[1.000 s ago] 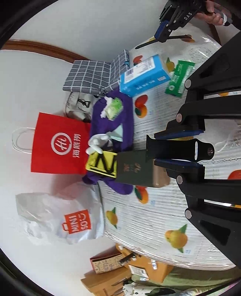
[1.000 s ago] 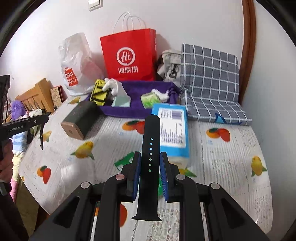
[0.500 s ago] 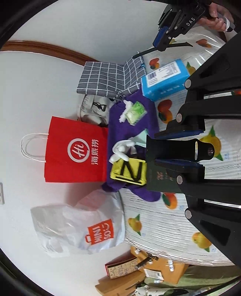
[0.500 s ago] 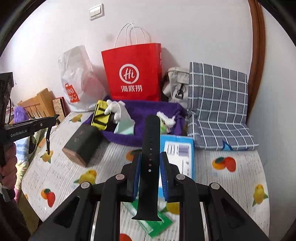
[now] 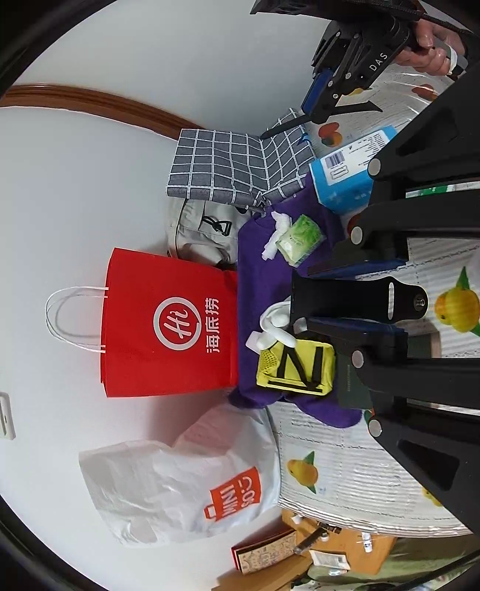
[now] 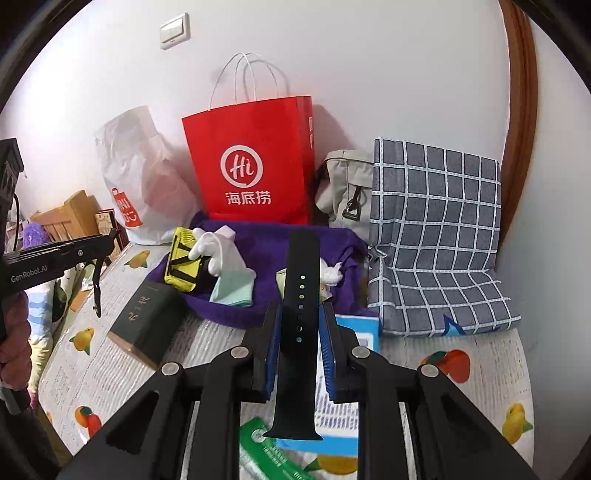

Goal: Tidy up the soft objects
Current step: 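Carry the black watch strap pieces in both grippers over to the purple cloth, then lower both grippers onto the purple cloth and open them to release the strap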

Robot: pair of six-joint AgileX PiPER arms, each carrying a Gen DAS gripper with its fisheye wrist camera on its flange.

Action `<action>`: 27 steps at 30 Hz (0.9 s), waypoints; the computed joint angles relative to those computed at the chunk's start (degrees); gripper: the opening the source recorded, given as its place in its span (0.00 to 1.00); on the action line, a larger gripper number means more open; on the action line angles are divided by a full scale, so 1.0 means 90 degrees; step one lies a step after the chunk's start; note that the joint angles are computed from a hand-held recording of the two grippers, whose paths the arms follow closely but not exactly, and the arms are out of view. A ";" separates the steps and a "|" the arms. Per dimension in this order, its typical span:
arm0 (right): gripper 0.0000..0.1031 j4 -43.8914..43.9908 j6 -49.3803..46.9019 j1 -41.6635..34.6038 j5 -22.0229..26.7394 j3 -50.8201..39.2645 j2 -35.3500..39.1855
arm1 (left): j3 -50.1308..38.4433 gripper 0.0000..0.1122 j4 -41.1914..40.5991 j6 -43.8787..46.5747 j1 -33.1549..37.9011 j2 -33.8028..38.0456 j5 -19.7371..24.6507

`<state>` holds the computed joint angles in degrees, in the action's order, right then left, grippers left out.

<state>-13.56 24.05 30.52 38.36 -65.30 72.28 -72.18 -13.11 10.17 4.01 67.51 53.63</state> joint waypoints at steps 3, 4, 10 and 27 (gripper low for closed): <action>0.20 0.0216 -0.0299 -0.0213 -0.0099 -0.0126 0.0198 | -0.0126 0.18 0.0014 -0.0015 -0.0029 0.0201 -0.0054; 0.20 0.0315 -0.0416 -0.0294 -0.0133 -0.0188 0.0282 | -0.0184 0.18 0.0028 -0.0043 -0.0044 0.0280 -0.0076; 0.20 0.0717 -0.0929 -0.0565 -0.0222 -0.0602 0.0740 | -0.0481 0.18 -0.0047 -0.0008 -0.0050 0.0657 -0.0170; 0.20 0.2205 -0.2237 -0.1041 -0.0168 -0.2187 0.2243 | -0.1531 0.18 -0.0528 0.0048 0.0141 0.2048 -0.0311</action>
<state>6.29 3.91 21.15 36.85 -84.98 92.47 -85.96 -17.86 10.60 5.28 85.94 50.83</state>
